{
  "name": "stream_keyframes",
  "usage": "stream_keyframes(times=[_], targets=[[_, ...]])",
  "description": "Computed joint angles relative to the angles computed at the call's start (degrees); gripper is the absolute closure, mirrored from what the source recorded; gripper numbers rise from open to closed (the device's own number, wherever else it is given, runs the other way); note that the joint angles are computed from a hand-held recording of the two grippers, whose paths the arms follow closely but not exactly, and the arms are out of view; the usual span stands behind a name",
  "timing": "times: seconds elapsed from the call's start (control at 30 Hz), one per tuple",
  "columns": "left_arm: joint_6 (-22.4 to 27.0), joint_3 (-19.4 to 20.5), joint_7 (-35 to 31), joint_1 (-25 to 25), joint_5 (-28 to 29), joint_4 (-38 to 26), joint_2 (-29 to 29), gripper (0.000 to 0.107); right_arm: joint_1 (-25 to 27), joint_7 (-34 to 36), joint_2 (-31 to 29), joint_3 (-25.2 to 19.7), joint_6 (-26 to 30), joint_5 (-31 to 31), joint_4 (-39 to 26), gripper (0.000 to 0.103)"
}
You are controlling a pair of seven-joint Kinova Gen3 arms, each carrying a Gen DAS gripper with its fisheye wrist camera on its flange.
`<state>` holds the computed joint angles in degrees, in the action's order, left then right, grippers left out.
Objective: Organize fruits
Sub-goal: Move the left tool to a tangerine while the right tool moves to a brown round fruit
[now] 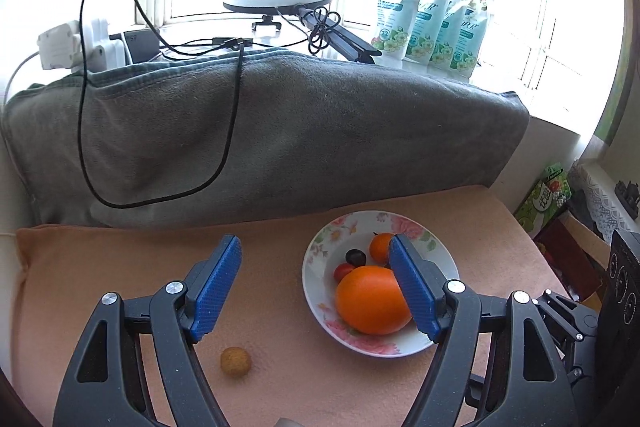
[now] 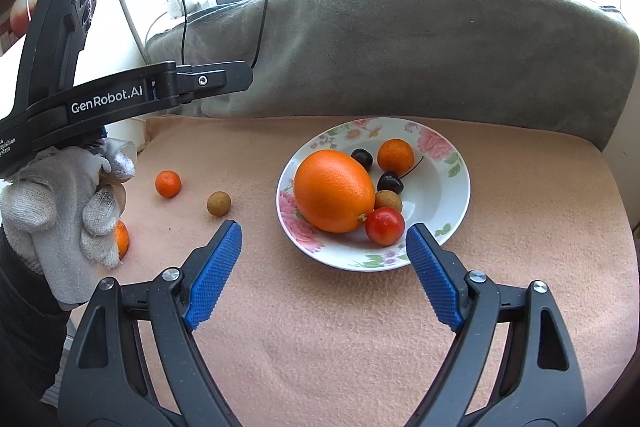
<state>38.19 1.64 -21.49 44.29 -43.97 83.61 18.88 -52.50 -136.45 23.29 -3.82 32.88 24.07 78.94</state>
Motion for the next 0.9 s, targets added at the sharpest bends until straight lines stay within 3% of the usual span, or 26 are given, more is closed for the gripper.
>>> stream_keyframes(times=[0.4, 0.9], targets=[[1.1, 1.3, 5.0, -1.9, -4.2, 7.0, -5.2, 0.031, -4.7, -4.2, 2.8, 1.5, 5.2, 4.8, -5.2, 0.016], [0.6, 4.9, 7.2, -9.1, -5.9, 15.2, -10.2, 0.031, -4.9, 3.2, 7.0, -0.3, 4.9, -0.5, -11.9, 0.016]])
